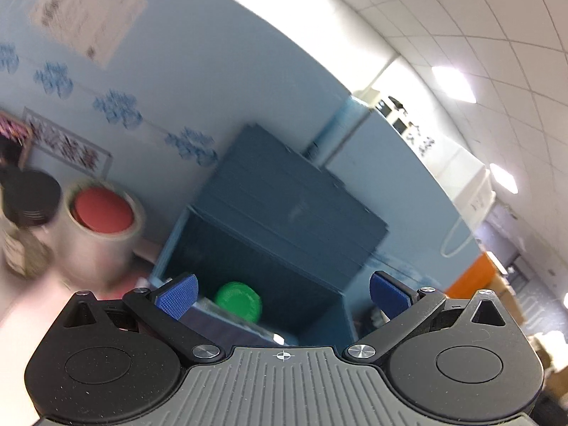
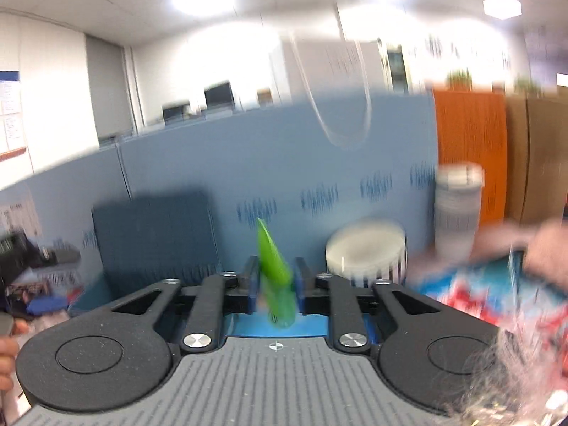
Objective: Organize rigid objects
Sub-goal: 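Carry the green tube with the right gripper and drop it into the blue box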
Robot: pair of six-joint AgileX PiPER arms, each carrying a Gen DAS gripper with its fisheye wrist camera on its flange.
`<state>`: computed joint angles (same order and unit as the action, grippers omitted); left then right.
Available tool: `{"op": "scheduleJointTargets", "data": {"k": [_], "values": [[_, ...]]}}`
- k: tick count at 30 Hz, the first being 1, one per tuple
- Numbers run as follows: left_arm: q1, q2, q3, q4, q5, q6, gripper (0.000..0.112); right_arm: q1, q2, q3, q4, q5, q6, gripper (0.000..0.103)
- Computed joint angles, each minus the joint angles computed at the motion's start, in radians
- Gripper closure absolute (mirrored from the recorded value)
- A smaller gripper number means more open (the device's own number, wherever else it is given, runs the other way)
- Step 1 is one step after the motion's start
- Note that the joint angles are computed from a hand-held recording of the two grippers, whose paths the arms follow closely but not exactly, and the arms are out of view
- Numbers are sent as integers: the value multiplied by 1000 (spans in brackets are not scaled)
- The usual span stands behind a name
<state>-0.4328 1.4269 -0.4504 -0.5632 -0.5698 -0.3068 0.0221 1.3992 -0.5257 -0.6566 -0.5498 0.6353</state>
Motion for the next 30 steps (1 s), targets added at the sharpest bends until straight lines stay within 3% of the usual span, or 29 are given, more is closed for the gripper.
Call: {"op": "scheduleJointTargets", "data": {"k": [2, 9, 15, 18, 21, 24, 30], "values": [[6, -5, -3, -68, 0, 78, 9, 48, -15, -20, 98, 3, -73, 92], [87, -31, 12, -54, 23, 93, 9, 184, -12, -92, 281, 6, -176, 93], [126, -17, 3, -127, 39, 194, 9, 279, 19, -149, 215, -11, -40, 93], [169, -8, 13, -70, 45, 121, 9, 322, 91, -196, 162, -20, 89, 93], [232, -3, 29, 82, 55, -30, 9, 364, 183, -258, 94, -18, 240, 93], [284, -3, 42, 222, 67, -165, 9, 421, 274, -328, 87, 35, 289, 93], [290, 21, 33, 253, 64, -198, 9, 469, 417, -429, 48, 99, 409, 93]]}}
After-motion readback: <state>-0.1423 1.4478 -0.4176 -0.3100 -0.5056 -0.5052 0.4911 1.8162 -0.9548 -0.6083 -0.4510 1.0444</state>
